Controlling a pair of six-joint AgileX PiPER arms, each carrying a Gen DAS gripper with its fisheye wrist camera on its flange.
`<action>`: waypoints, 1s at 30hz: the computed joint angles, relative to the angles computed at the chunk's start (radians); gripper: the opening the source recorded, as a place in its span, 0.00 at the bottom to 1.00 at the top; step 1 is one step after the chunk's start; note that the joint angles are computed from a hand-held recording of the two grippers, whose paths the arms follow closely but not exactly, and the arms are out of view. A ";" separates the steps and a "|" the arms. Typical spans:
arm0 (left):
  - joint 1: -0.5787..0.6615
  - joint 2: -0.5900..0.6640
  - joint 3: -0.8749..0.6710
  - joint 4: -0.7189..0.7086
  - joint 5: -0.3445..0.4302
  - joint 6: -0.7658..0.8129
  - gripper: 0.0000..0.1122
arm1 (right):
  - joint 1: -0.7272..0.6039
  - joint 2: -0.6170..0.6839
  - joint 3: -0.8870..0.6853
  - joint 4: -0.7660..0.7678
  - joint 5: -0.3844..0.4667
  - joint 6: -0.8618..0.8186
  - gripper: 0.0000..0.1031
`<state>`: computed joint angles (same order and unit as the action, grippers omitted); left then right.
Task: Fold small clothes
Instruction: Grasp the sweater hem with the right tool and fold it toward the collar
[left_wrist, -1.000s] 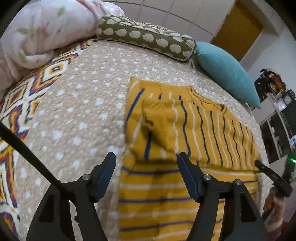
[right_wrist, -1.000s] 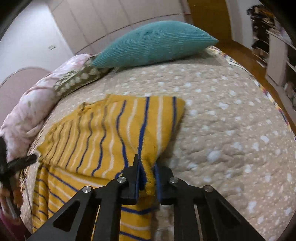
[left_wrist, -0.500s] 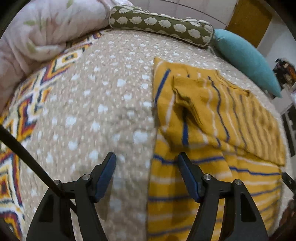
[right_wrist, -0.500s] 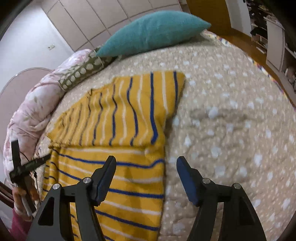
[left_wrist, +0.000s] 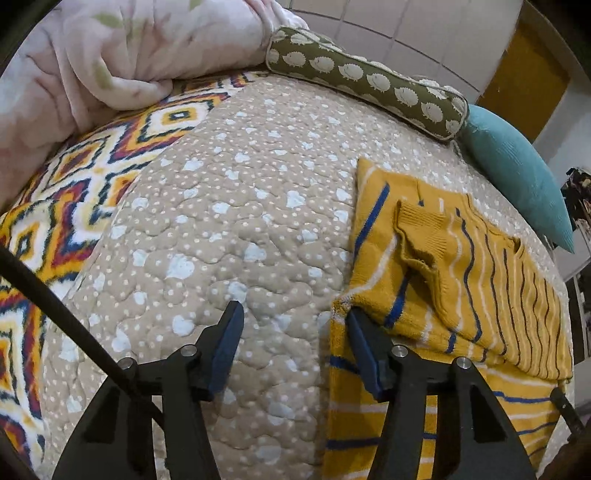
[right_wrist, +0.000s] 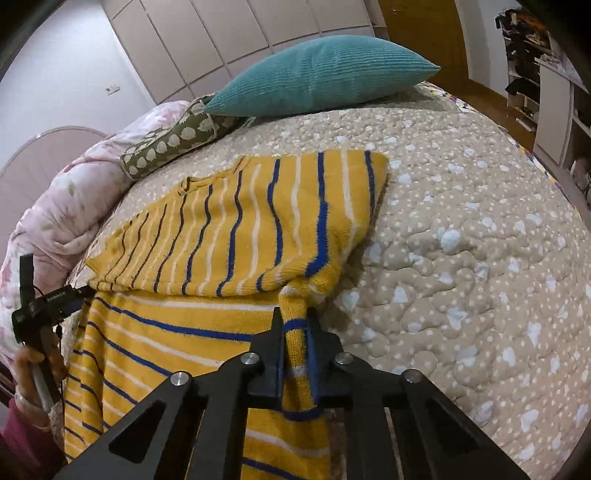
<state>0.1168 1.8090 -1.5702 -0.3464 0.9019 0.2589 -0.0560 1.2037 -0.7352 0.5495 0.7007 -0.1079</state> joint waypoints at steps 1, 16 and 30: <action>0.002 -0.003 0.007 -0.004 -0.007 0.002 0.50 | 0.011 0.006 0.000 -0.022 -0.003 0.014 0.09; 0.051 0.022 -0.065 -0.038 0.096 0.070 0.49 | -0.100 -0.016 0.021 0.016 0.066 -0.035 0.13; 0.200 -0.288 0.234 -0.085 0.313 0.339 0.61 | 0.083 -0.281 0.024 -0.131 0.262 0.133 0.63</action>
<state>0.3166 1.5214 -1.3362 -0.4313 1.2149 0.5982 0.0275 0.9227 -0.7108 0.4186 0.9625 0.0255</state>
